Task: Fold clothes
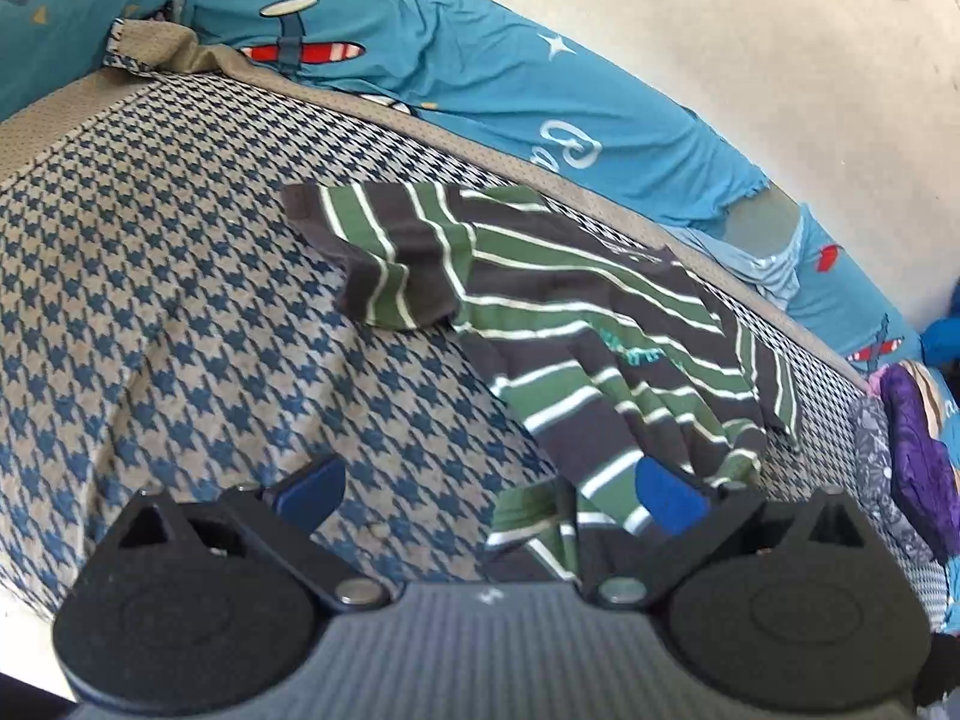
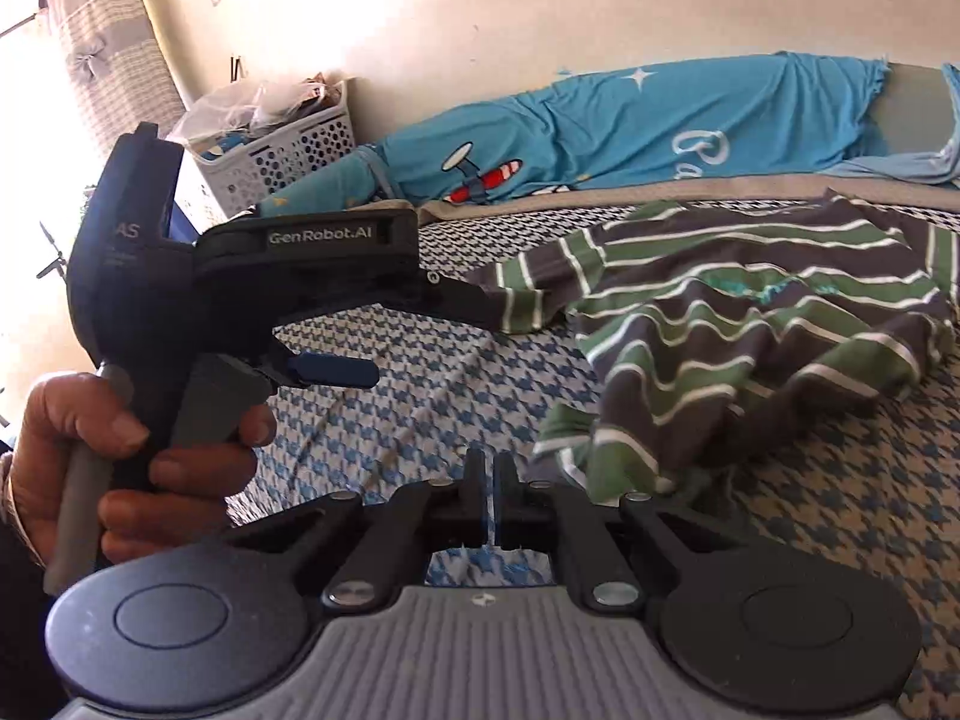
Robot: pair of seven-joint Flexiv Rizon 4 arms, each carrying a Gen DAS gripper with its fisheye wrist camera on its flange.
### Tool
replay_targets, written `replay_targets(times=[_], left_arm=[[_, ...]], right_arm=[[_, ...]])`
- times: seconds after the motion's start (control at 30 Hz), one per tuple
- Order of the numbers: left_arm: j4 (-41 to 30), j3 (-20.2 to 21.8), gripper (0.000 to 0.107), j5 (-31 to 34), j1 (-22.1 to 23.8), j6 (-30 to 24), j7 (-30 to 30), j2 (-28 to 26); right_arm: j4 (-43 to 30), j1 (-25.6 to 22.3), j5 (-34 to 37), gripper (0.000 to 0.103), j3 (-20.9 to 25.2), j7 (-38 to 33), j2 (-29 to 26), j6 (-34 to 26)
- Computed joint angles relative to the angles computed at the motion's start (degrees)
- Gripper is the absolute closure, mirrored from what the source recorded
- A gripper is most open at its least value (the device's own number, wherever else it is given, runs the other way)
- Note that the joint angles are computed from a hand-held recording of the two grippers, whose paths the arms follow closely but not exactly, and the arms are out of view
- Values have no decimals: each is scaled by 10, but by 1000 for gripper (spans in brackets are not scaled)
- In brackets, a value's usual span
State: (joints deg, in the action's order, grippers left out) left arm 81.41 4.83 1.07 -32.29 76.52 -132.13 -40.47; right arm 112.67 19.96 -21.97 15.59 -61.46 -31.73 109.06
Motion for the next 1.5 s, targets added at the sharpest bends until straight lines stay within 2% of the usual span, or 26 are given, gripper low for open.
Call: replay_targets(times=[0.13,0.2,0.27,0.43,0.5,0.63,0.77,0.87,0.9,0.97,1.0,1.07,1.1,1.17,1.27,1.4,1.5], left_arm=[[-8,-86,4,-41,43,-2,73,-19],[-13,-113,4,-63,52,-3,106,-28],[-19,-128,4,-81,54,-5,132,-36],[-43,-134,4,-105,42,-16,171,-53],[-48,-144,4,-113,42,-8,193,-58],[-80,-115,4,-114,16,-44,196,-69],[-126,-72,4,-91,-13,-118,162,-88],[-146,-53,5,-68,-24,-145,128,-98],[-149,-51,12,-62,-25,-150,120,-99],[-149,-47,35,-50,-26,-153,103,-98],[-145,-45,41,-44,-26,-149,94,-95],[-133,-49,62,-41,-20,-136,80,-89],[-127,-49,65,-40,-18,-130,73,-86],[-125,-41,83,-34,-19,-127,55,-83],[-135,-8,88,-9,-32,-145,12,-81],[-157,43,88,46,-54,-186,-69,-78],[-165,47,88,71,-51,-202,-112,-74]], right_arm=[[42,50,39,91,-58,-17,33,-6],[62,80,63,89,-89,-32,47,-5],[77,110,87,87,-119,-47,59,-12],[96,184,157,82,-194,-76,68,-11],[101,190,174,80,-199,-82,68,-9],[102,197,201,78,-207,-86,66,-11],[101,198,216,76,-206,-88,61,-1],[101,206,227,75,-212,-89,61,-4],[101,205,228,75,-211,-90,59,-1],[101,214,235,74,-220,-93,58,-1],[101,218,239,73,-224,-93,57,-1],[100,225,247,71,-232,-93,55,0],[100,231,253,70,-238,-93,54,2],[99,245,266,68,-254,-95,51,6],[92,258,284,65,-270,-91,46,7],[66,228,291,57,-246,-62,31,9],[44,205,286,55,-229,-40,18,7]])
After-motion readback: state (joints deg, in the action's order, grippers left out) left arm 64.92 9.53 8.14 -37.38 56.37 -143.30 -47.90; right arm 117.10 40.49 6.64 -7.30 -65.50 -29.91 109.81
